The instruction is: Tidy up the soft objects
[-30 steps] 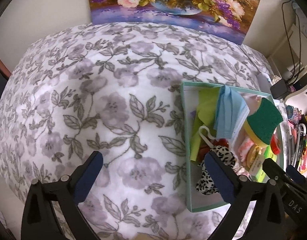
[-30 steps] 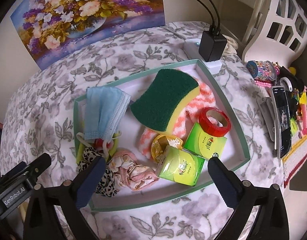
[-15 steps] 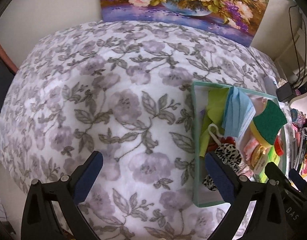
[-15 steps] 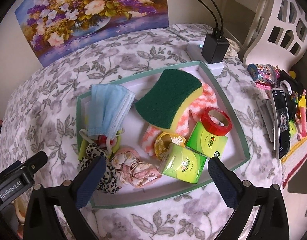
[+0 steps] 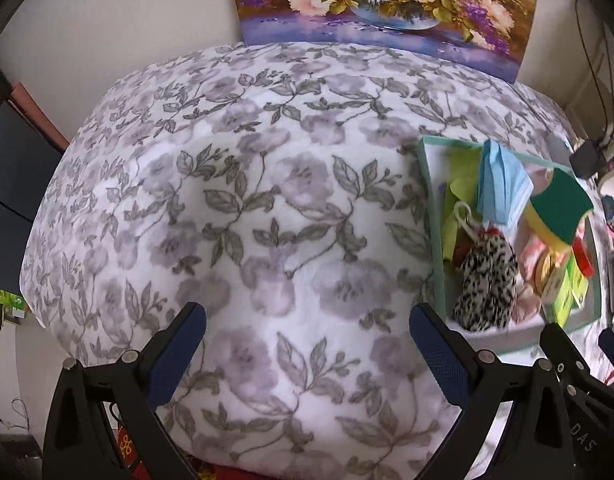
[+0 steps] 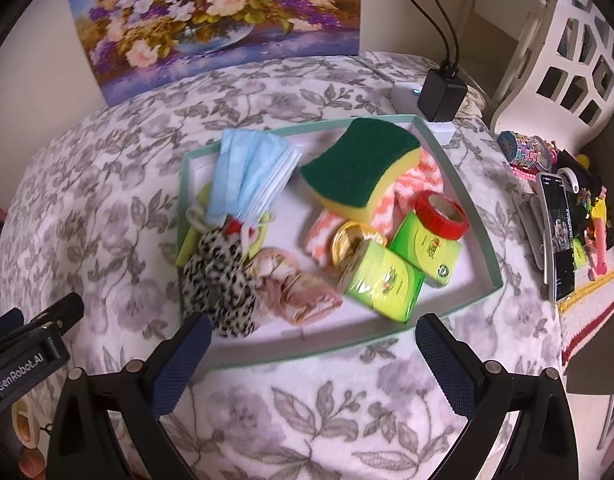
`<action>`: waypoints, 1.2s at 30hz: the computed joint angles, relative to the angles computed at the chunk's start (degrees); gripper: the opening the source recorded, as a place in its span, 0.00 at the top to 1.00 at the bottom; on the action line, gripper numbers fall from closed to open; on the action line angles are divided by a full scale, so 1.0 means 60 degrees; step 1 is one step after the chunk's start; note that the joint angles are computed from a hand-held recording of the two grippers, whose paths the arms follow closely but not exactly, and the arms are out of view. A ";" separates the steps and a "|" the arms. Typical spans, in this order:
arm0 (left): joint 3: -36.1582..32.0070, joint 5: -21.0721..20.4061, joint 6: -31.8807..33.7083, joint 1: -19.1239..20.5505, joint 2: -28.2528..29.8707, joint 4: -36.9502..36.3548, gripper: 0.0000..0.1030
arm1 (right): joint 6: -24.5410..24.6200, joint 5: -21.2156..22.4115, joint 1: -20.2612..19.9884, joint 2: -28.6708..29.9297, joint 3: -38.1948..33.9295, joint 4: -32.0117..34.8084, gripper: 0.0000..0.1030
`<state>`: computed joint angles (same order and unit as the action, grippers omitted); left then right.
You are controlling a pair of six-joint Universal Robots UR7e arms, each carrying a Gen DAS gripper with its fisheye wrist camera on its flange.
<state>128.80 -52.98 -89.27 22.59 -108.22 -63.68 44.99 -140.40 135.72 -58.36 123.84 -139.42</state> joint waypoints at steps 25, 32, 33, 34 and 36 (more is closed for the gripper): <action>0.0532 -0.0791 -0.0958 -0.1448 -0.1024 0.1252 0.02 | 0.0970 -0.0078 0.0684 -0.0282 0.0638 -0.0005 0.00; 0.0540 -0.0795 -0.0859 -0.1354 -0.1067 0.1122 0.02 | 0.0837 -0.0018 0.0643 -0.0313 0.0711 -0.0322 0.00; 0.0539 -0.0795 -0.0832 -0.1340 -0.1066 0.1100 0.02 | 0.0833 -0.0014 0.0637 -0.0306 0.0709 -0.0325 0.00; 0.0538 -0.0790 -0.0806 -0.1322 -0.1067 0.1087 0.02 | 0.0808 0.0003 0.0626 -0.0300 0.0709 -0.0342 0.00; 0.0536 -0.0798 -0.0782 -0.1298 -0.1049 0.1066 0.02 | 0.0792 0.0015 0.0618 -0.0293 0.0711 -0.0348 0.00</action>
